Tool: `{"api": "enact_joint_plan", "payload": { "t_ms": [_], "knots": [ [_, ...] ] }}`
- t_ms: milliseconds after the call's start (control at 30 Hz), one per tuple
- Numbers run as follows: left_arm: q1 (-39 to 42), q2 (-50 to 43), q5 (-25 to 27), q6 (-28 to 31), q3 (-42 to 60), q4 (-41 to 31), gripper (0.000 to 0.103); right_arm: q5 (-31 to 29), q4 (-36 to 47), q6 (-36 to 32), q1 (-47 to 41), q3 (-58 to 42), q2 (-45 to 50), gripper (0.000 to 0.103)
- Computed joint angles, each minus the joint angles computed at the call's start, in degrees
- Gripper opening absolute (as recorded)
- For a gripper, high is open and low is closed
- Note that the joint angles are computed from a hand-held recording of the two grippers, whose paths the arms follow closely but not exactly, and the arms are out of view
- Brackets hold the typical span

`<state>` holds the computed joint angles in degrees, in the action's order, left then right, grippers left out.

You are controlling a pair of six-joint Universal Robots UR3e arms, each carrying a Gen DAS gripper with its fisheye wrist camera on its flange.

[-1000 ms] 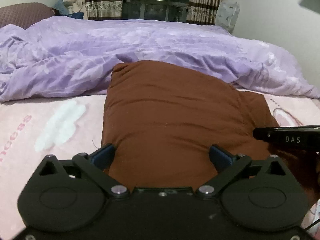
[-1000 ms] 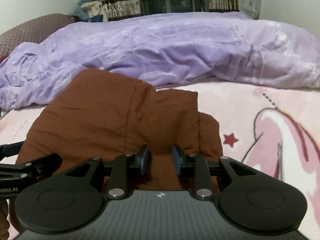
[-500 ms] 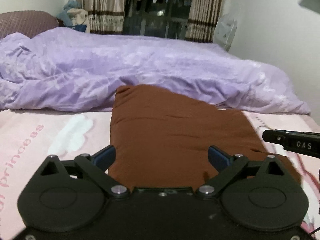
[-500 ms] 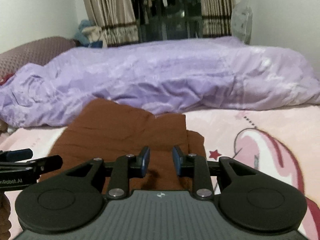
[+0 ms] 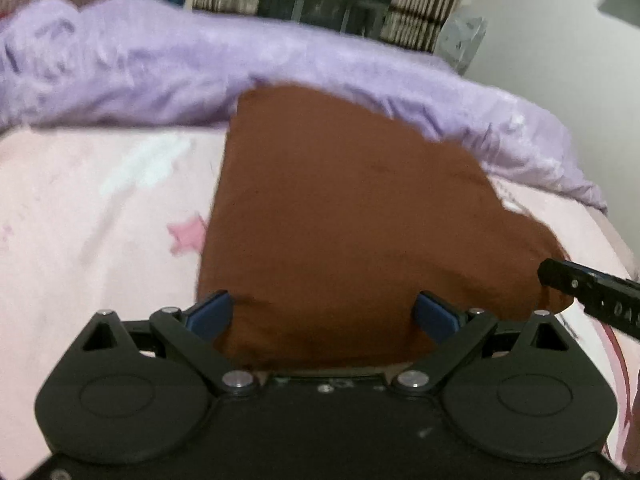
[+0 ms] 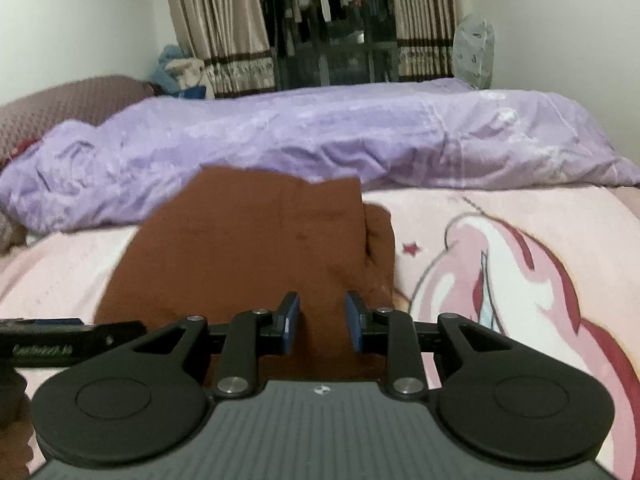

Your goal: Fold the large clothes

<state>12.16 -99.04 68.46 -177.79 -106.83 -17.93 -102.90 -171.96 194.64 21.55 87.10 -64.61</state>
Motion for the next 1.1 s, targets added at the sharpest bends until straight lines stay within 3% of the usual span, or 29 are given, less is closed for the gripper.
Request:
{"api": "enact_joint_plan", "payload": {
  "t_ms": [167,500,867,1100],
  "knots": [
    [-3.14,-4.95,4.92,1.16,0.23,5.22,0.103,0.09,1.96,0.33,-0.21,-1.64,3.89,0.031],
    [-2.66,-7.16,4.47,2.04,-1.04,9.51,0.103,1.81,-1.75,1.74,-0.91,1.07,4.61,0.031],
    [-1.75,-1.60,4.43,1.87,1.40,5.26,0.102,1.59,-1.51,1.00,-0.97,0.29,0.94,0.032],
    [-2.31,-5.99,5.81,1.15,9.20,2.65,0.103,0.82,4.02,-0.12,-0.60,-11.65,5.99,0.034]
  ]
}}
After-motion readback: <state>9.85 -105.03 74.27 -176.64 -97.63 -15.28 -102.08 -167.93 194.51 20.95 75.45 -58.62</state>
